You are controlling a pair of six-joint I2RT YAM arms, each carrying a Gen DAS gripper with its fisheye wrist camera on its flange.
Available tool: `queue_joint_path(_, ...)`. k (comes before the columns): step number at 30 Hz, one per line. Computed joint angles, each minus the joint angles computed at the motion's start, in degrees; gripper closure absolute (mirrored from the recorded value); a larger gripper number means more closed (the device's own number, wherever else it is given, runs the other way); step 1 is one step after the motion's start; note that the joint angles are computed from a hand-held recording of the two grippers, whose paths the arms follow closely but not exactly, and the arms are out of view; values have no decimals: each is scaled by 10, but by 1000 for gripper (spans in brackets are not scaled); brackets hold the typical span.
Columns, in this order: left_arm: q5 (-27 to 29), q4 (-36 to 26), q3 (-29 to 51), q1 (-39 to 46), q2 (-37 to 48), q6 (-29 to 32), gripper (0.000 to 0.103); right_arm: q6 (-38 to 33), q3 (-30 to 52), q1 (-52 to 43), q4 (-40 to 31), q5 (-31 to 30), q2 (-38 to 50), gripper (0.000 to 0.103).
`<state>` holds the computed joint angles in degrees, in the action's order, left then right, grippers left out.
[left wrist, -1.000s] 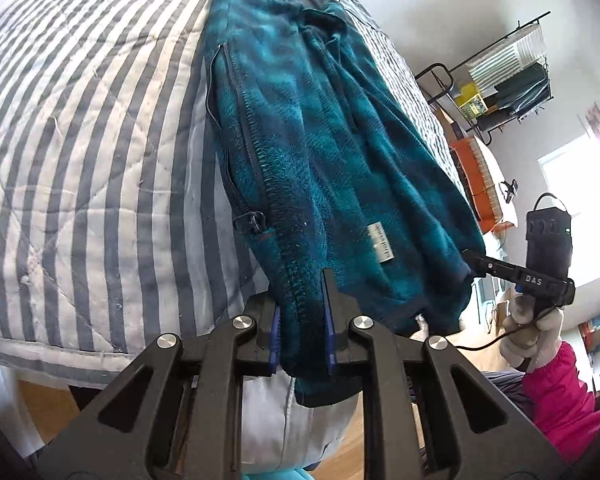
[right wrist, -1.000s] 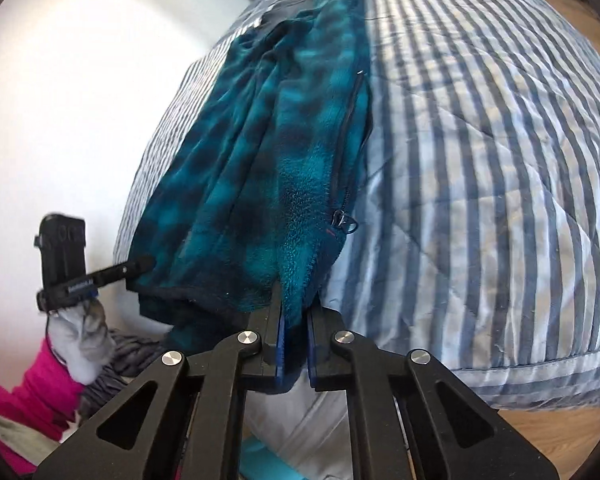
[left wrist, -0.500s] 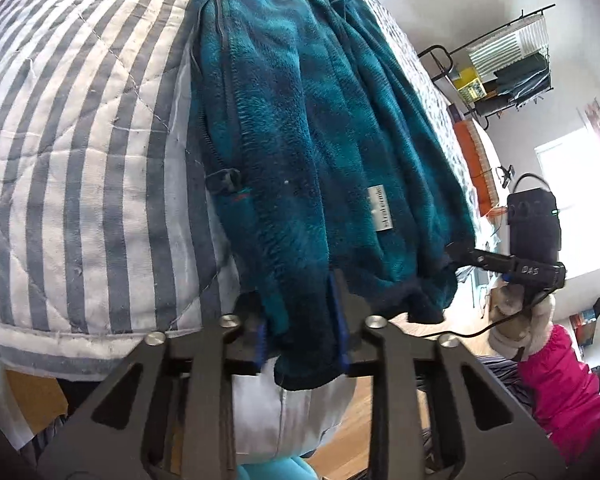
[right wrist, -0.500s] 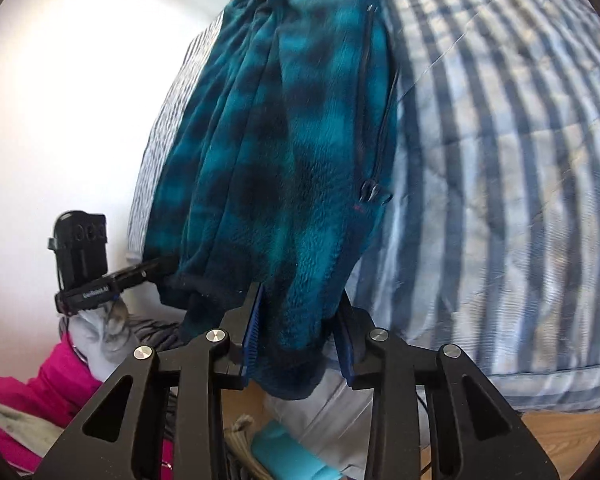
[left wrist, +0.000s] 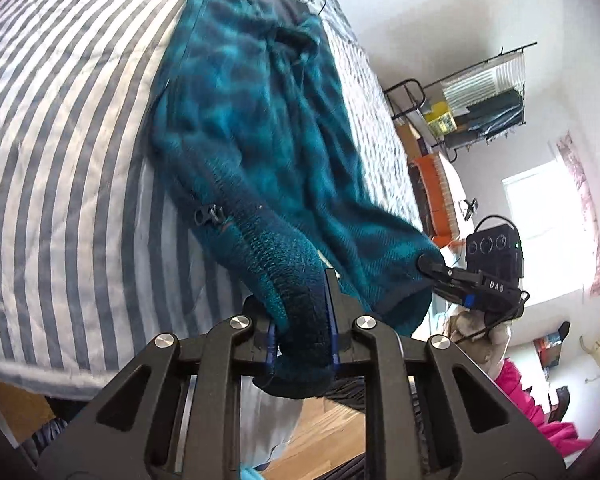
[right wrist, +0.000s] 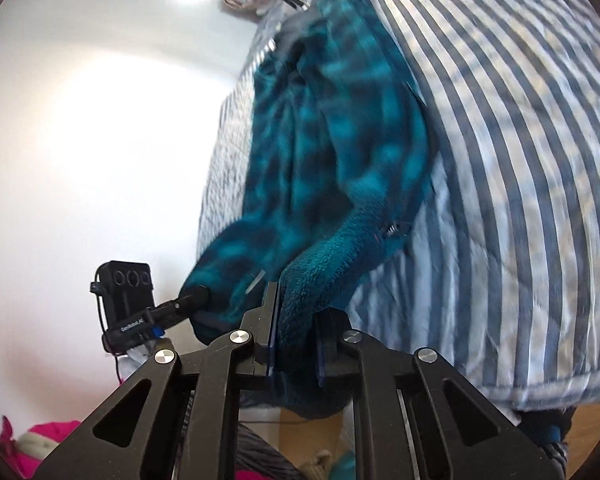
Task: Fold large clothes
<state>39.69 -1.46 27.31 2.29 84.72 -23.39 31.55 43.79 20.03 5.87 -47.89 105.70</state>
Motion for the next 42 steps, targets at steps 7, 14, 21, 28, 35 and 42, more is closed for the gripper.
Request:
queue_joint_path(7,-10,-19,97,21,55,-2,86,2,103,-6,-65,29,22,91)
queue_joint_path(14,-35,-13,209,26,162,-44,86,-5,265,0,-136,81,120,91)
queue_joint_path(21,-39,-5,285,37,257,-82,86,-4,381,-11,-178,81,217,91)
queue_joint_path(28,-53,-11,342,41,326,-83,86,4,464,-10,-211,86,291,91)
queue_joint_path(35,-60,-24,368,41,350,-84,85,21,508,-24,-225,41,327,86)
queue_joint_path(42,-34,-27,374,50,346,-85,77,24,502,-44,-210,5,315,68)
